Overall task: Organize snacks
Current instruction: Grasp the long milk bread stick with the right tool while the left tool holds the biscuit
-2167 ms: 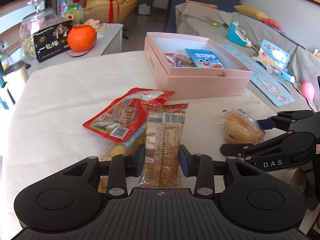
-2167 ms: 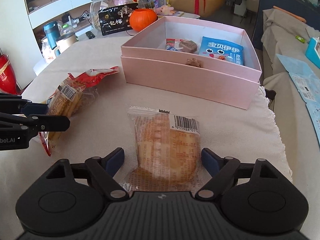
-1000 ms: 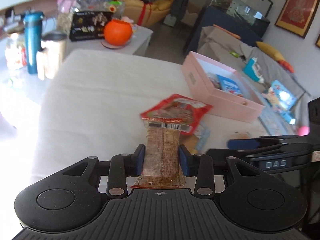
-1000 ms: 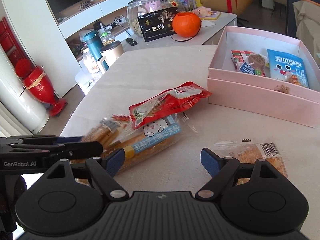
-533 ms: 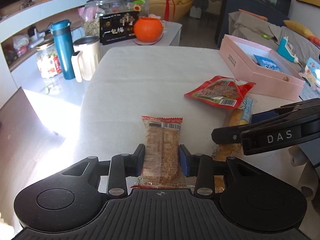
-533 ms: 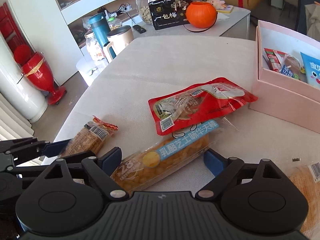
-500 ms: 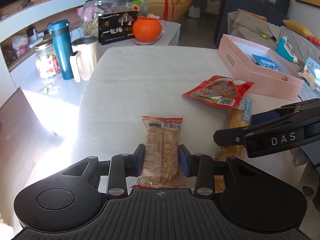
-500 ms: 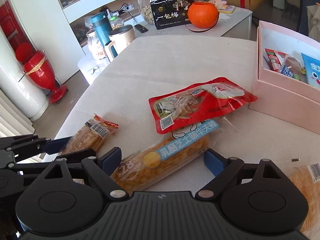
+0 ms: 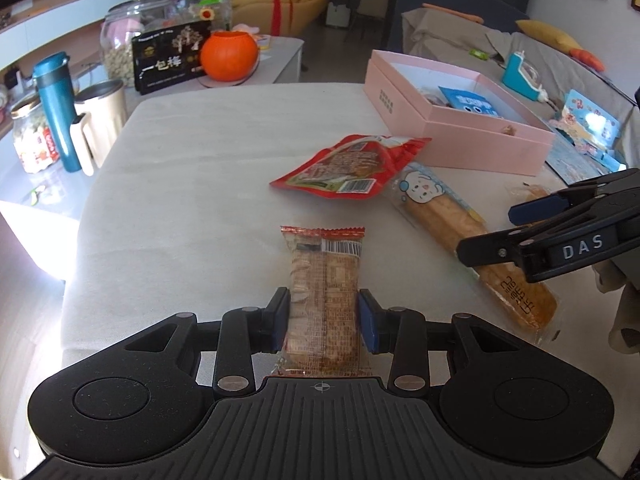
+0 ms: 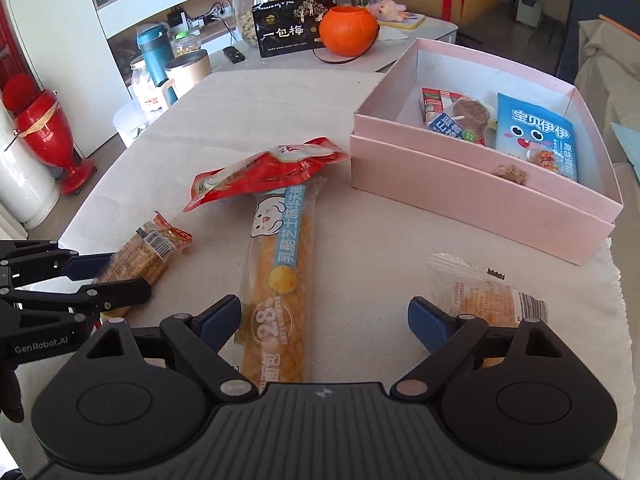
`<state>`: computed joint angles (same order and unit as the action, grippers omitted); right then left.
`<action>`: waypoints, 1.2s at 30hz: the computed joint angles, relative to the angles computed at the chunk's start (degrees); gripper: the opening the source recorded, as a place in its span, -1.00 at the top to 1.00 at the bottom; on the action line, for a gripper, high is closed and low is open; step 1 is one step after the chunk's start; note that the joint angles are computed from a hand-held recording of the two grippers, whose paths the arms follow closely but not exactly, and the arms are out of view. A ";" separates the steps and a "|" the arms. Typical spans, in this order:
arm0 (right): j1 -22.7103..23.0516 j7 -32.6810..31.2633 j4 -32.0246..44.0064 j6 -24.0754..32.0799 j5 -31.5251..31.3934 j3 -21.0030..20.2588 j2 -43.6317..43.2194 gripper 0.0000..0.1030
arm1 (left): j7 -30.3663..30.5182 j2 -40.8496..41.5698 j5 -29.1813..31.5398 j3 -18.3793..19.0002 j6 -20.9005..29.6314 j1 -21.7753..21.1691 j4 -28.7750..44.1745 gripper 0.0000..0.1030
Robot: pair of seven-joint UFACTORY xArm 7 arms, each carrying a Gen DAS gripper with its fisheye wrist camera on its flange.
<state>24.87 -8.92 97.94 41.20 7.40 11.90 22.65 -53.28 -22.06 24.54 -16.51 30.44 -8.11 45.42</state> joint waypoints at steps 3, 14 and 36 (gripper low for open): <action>1.76 1.77 0.73 -0.01 -2.27 -0.61 1.19 -0.75 | 0.31 0.12 -0.36 0.07 0.24 -0.42 0.21 0.20; 0.53 -5.00 -6.12 -9.20 -3.09 1.88 -3.36 0.43 | 5.67 -0.81 -7.41 2.41 -5.86 -2.72 -1.65 0.21; 4.19 -3.25 -0.21 -7.76 -4.02 -0.81 2.73 0.23 | 2.08 -1.78 -5.21 0.80 -1.65 -1.61 -0.99 0.21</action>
